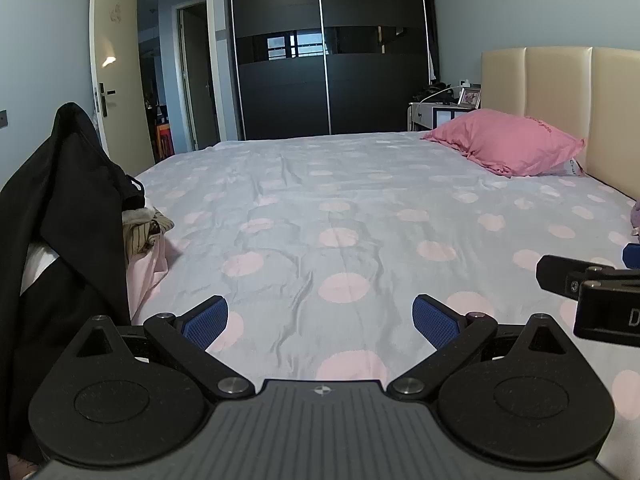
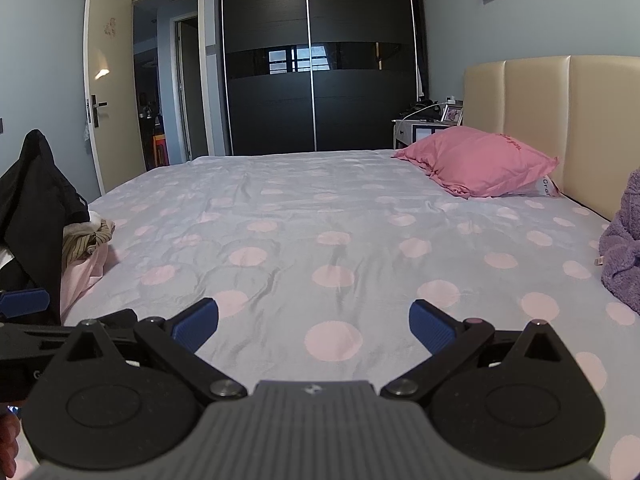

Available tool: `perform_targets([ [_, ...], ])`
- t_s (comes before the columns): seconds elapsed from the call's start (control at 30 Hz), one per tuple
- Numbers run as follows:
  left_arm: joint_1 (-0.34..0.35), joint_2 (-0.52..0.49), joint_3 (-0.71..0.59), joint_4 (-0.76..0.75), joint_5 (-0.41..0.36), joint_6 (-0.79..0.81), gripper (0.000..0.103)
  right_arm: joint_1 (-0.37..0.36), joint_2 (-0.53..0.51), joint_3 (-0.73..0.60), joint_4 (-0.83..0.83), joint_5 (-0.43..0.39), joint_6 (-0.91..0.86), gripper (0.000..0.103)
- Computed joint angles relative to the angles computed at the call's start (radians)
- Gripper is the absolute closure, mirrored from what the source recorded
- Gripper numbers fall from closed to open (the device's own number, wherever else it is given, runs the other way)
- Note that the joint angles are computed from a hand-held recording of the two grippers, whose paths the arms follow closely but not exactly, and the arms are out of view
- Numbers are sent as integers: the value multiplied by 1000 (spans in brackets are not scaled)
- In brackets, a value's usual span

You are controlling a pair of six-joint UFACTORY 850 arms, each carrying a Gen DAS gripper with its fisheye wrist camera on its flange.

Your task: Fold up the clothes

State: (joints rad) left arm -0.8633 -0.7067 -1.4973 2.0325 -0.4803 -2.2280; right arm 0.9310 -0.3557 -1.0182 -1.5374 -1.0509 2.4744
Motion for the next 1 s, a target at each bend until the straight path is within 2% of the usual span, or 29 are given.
perform_targets([
  [1.0,13,7,11,-71,23,59,2,-7,0,8,3,23,-16,0],
])
